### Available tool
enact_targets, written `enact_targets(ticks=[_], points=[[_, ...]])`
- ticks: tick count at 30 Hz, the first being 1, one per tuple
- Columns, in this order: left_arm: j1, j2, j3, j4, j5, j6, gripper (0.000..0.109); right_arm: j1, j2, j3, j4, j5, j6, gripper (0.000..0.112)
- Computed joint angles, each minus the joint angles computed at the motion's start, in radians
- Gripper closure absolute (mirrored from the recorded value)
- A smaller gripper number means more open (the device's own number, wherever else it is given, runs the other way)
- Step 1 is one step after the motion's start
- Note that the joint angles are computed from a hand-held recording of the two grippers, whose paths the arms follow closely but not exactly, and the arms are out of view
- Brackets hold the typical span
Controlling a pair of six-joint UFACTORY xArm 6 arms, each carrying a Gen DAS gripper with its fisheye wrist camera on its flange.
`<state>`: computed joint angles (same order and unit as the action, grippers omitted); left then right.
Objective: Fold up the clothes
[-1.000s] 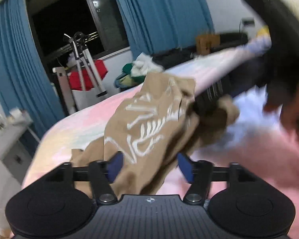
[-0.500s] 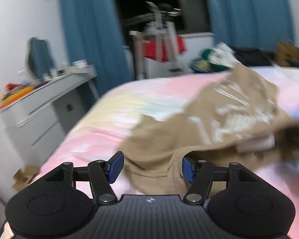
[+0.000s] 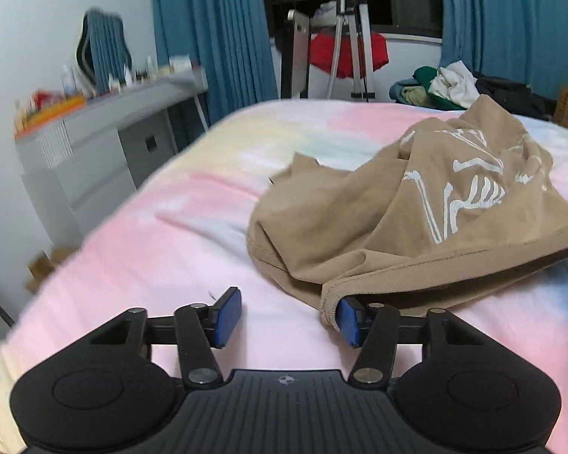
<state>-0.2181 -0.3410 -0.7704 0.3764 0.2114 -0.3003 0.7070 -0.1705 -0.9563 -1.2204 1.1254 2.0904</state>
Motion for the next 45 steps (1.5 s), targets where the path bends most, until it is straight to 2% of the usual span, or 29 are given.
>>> enact_targets(ticks=[2, 3, 5, 6, 9, 11, 13, 15, 17, 18, 20, 22, 25, 29, 33, 35, 38, 40, 42, 44, 45], points=[[-0.007, 0.007, 0.000, -0.080, -0.040, 0.048, 0.076, 0.019, -0.011, -0.001, -0.034, 0.036, 0.044, 0.094], [-0.012, 0.007, 0.003, -0.112, -0.063, 0.067, 0.086, 0.028, -0.009, -0.012, -0.041, 0.057, 0.045, 0.098], [-0.013, -0.011, -0.010, -0.203, -0.114, 0.118, 0.099, 0.046, -0.005, -0.045, -0.070, 0.100, 0.019, 0.104], [-0.015, -0.020, -0.022, -0.256, -0.140, 0.149, 0.102, 0.054, -0.002, -0.066, -0.092, 0.120, -0.006, 0.107], [-0.029, -0.035, -0.070, -0.443, -0.213, 0.265, 0.103, 0.079, -0.005, -0.143, -0.158, 0.177, -0.075, 0.109], [-0.041, -0.045, -0.143, -0.595, -0.218, 0.382, 0.104, 0.095, -0.015, -0.208, -0.214, 0.219, -0.120, 0.109], [-0.028, -0.039, -0.255, -0.666, -0.184, 0.408, 0.104, 0.114, -0.016, -0.288, -0.287, 0.267, -0.175, 0.110], [-0.002, -0.011, -0.405, -0.746, -0.080, 0.430, 0.104, 0.149, -0.016, -0.377, -0.394, 0.333, -0.263, 0.110], [0.033, 0.031, -0.561, -0.805, 0.043, 0.441, 0.104, 0.169, -0.027, -0.466, -0.449, 0.340, -0.344, 0.110], [0.046, 0.048, -0.621, -0.813, 0.078, 0.454, 0.104, 0.181, -0.033, -0.506, -0.455, 0.334, -0.379, 0.110], [0.053, 0.046, -0.656, -0.802, 0.084, 0.499, 0.104, 0.199, -0.046, -0.566, -0.438, 0.306, -0.443, 0.110], [0.065, 0.027, -0.650, -0.864, 0.119, 0.591, 0.104, 0.221, -0.073, -0.559, -0.386, 0.277, -0.474, 0.110], [0.088, -0.010, -0.609, -0.974, 0.187, 0.719, 0.104, 0.256, -0.122, -0.457, -0.297, 0.264, -0.421, 0.109], [0.116, -0.089, -0.453, -1.172, 0.175, 0.931, 0.104, 0.257, -0.184, -0.240, -0.189, 0.087, -0.224, 0.107], [0.169, -0.137, -0.340, -1.458, 0.209, 1.204, 0.104, 0.193, -0.125, -0.121, -0.131, -0.191, 0.003, 0.106], [0.210, -0.126, -0.322, -1.590, 0.258, 1.322, 0.104, 0.164, -0.049, -0.131, -0.095, -0.305, 0.055, 0.106], [0.265, -0.077, -0.311, -1.757, 0.302, 1.459, 0.104, 0.108, 0.097, -0.213, -0.066, -0.500, 0.045, 0.106], [0.297, -0.027, -0.330, -1.807, 0.325, 1.464, 0.104, 0.077, 0.200, -0.289, -0.026, -0.618, -0.006, 0.105], [0.336, 0.033, -0.365, -1.831, 0.372, 1.447, 0.104, 0.058, 0.278, -0.347, 0.004, -0.689, -0.041, 0.104], [0.358, 0.089, -0.396, -1.835, 0.378, 1.428, 0.104, 0.063, 0.350, -0.404, 0.033, -0.716, -0.065, 0.089], [0.365, 0.115, -0.410, -1.833, 0.377, 1.422, 0.104, 0.068, 0.383, -0.432, 0.047, -0.720, -0.077, 0.073]])
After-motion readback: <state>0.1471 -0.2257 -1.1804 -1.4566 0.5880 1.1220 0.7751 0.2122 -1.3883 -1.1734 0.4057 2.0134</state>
